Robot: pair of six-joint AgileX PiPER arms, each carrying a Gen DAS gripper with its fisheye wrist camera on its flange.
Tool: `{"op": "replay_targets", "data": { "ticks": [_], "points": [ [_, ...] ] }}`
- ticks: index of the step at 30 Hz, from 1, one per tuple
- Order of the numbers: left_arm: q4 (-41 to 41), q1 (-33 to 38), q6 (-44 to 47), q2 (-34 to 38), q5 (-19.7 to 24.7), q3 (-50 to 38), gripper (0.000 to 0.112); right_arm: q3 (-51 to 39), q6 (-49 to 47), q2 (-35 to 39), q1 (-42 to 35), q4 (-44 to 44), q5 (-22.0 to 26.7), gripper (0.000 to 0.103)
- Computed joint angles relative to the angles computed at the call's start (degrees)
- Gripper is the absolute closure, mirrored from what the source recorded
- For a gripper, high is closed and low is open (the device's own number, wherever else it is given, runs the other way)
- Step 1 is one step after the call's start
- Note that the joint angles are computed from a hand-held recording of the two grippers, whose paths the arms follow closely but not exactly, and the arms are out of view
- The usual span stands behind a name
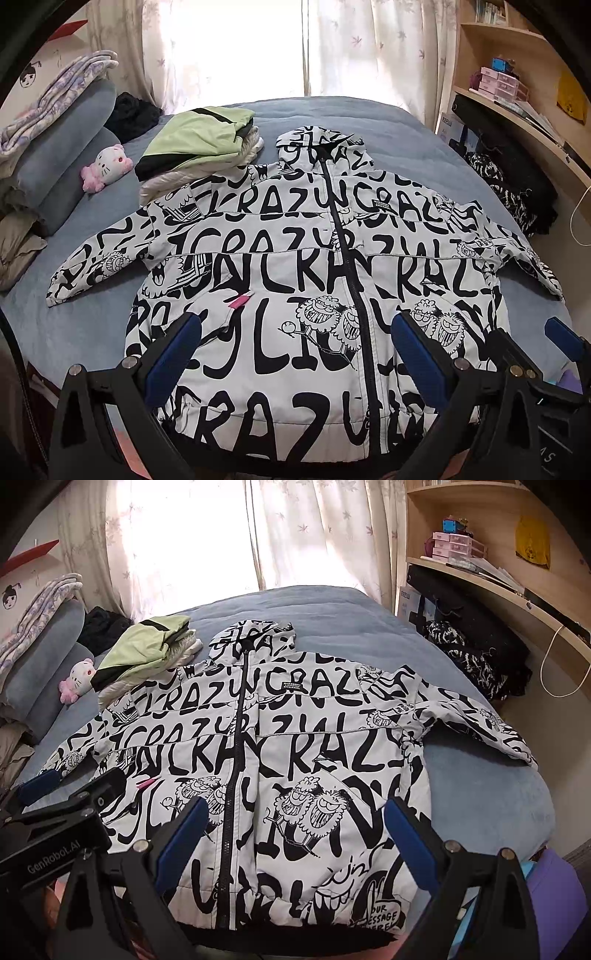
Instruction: Fold large clothes
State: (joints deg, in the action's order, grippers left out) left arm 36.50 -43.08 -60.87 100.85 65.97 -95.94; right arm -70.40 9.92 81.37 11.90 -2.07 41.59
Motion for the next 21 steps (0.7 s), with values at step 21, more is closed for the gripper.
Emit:
{"op": "replay_targets", "data": {
  "ticks": [21],
  "points": [
    [0.67, -0.76, -3.26, -1.68, -1.90, 5.34, 0.011, 1.01, 0.00, 0.29, -0.01, 0.20, -0.91, 0.007]
  ]
}}
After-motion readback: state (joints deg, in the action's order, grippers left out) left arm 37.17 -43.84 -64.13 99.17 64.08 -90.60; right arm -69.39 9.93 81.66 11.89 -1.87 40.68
